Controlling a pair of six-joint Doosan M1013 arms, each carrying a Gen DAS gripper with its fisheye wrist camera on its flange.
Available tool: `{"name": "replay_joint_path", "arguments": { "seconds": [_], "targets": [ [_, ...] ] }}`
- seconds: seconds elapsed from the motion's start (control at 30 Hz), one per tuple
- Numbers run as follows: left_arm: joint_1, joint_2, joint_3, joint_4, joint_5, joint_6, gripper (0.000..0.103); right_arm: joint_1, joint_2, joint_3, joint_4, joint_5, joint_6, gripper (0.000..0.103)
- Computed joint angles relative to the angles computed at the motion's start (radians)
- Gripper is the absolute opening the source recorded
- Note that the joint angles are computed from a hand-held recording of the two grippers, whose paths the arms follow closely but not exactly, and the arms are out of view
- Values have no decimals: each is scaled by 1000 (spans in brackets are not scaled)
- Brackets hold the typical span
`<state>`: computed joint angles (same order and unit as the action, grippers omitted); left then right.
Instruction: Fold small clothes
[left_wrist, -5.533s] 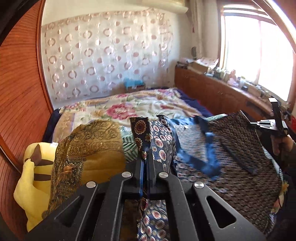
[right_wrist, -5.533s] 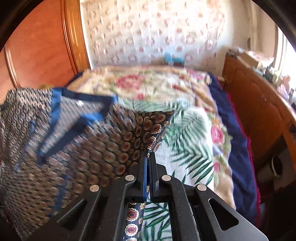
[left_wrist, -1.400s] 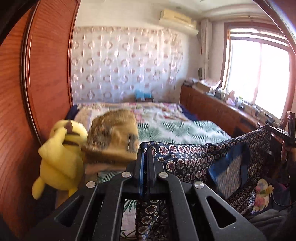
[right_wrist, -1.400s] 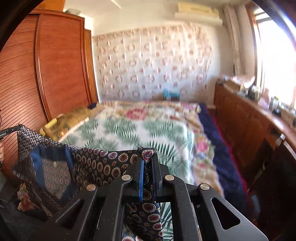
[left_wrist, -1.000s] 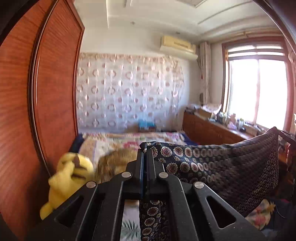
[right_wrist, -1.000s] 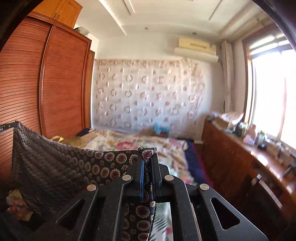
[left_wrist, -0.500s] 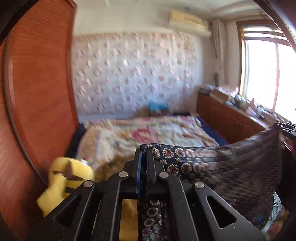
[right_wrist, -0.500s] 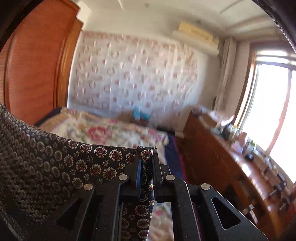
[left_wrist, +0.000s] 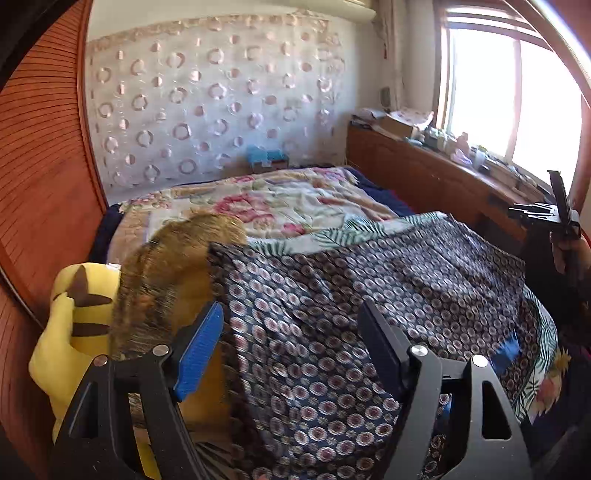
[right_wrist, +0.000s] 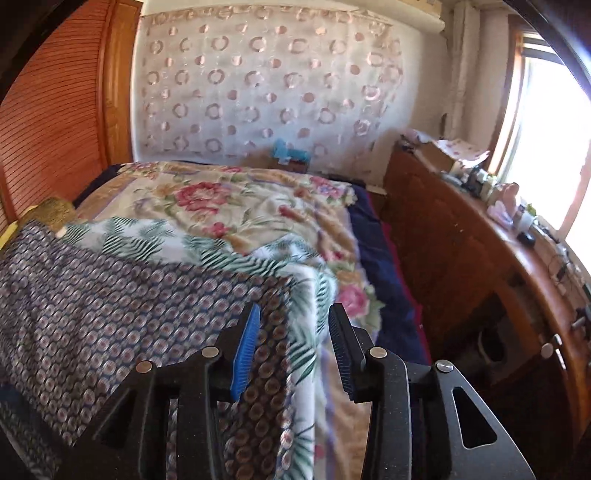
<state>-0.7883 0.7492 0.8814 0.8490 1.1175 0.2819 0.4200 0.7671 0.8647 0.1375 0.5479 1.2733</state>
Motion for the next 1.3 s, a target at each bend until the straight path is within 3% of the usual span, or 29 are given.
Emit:
{"name": "replay_joint_path", "arguments": {
  "seconds": [0.17,0.3,0.5,0.63,0.7,0.77,1.0,1.3],
  "targets": [
    [-2,34,-45,-77,-45,45,76,-25,-53,113,135,13,-115,40],
    [-8,93,-124,-152,9,113,76,-64,-5,35,127,111,-106,40],
    [-12,147,-169,-230,21,161,76,-90,7,34,102,137,-11,40],
    [-9,164,-184,-266,34,175,76,-108,8,31,176,165,-34,40],
    [-7,172,-191,-286,45,181,76,-116,5,38,238,187,-89,14],
    [-11,182,-202,-268,66,192,78,-118,2,41,269,203,-123,5],
    [-9,185,-210,-276,85,174,90,-120,-41,125,423,133,-223,3],
    [-9,186,-211,-276,84,174,90,-94,-8,103,302,119,-144,3]
  ]
}}
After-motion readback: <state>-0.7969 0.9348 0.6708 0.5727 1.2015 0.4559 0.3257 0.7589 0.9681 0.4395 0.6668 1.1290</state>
